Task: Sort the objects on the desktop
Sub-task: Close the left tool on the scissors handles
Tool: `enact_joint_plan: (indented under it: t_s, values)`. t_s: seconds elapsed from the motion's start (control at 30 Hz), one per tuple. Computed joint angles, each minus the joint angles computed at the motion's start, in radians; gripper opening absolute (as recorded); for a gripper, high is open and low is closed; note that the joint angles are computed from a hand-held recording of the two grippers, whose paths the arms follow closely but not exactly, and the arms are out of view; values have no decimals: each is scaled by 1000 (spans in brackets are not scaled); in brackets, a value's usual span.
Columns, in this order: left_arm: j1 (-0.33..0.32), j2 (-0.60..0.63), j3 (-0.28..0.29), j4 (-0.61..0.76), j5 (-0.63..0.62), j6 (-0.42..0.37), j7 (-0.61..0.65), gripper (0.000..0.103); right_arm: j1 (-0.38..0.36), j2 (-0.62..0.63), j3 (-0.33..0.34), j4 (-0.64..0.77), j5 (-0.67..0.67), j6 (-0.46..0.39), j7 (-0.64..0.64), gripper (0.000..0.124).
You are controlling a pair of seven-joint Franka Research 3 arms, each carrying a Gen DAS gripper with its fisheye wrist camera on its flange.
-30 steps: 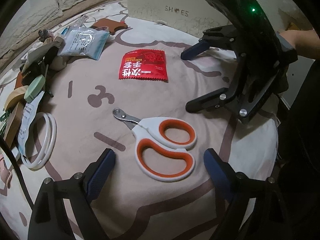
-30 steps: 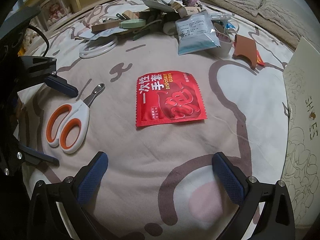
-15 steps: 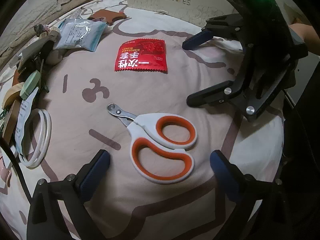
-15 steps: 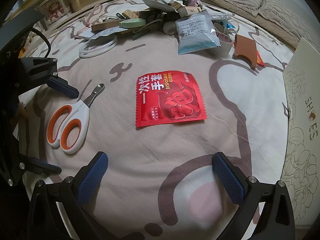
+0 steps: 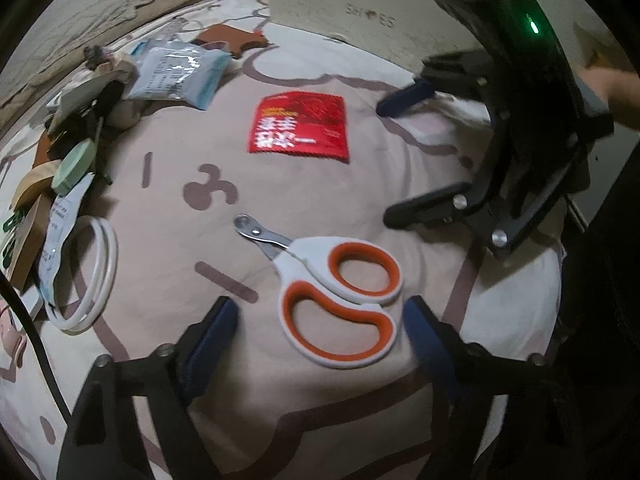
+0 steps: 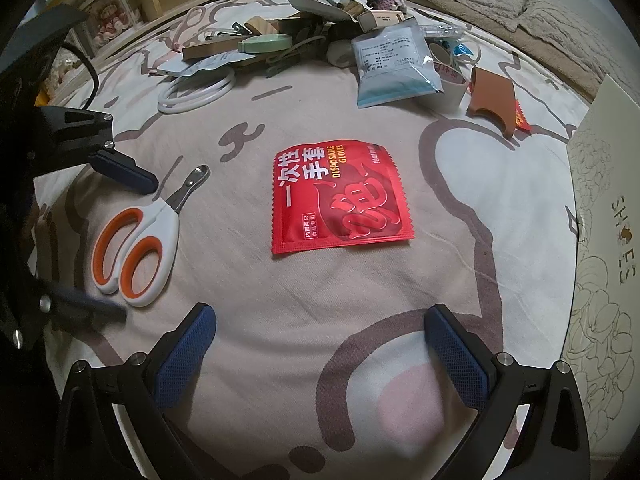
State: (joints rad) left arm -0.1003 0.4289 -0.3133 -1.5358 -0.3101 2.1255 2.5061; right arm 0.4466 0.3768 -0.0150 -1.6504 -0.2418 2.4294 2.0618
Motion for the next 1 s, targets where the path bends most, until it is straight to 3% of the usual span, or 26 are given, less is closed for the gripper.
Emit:
enact_joint_plan:
  t_s: [0.2,0.37,0.43,1.0]
  values:
    - [5,-3,-8,-3,-12,7,19,74,-10,11,9,28,22,-34,-40,103]
    - [4,-17,-12,-20,-38,17,50,61,-12,10,10,30,22,-25,-99,103]
    - [20,26,-6,46,-37,-13,71,56,-8,13,8,39,9,-28,-119,103]
    - [61,42,4,93,-85,-19,61,55,-2,70,-33,155,-36,-55,-34,103]
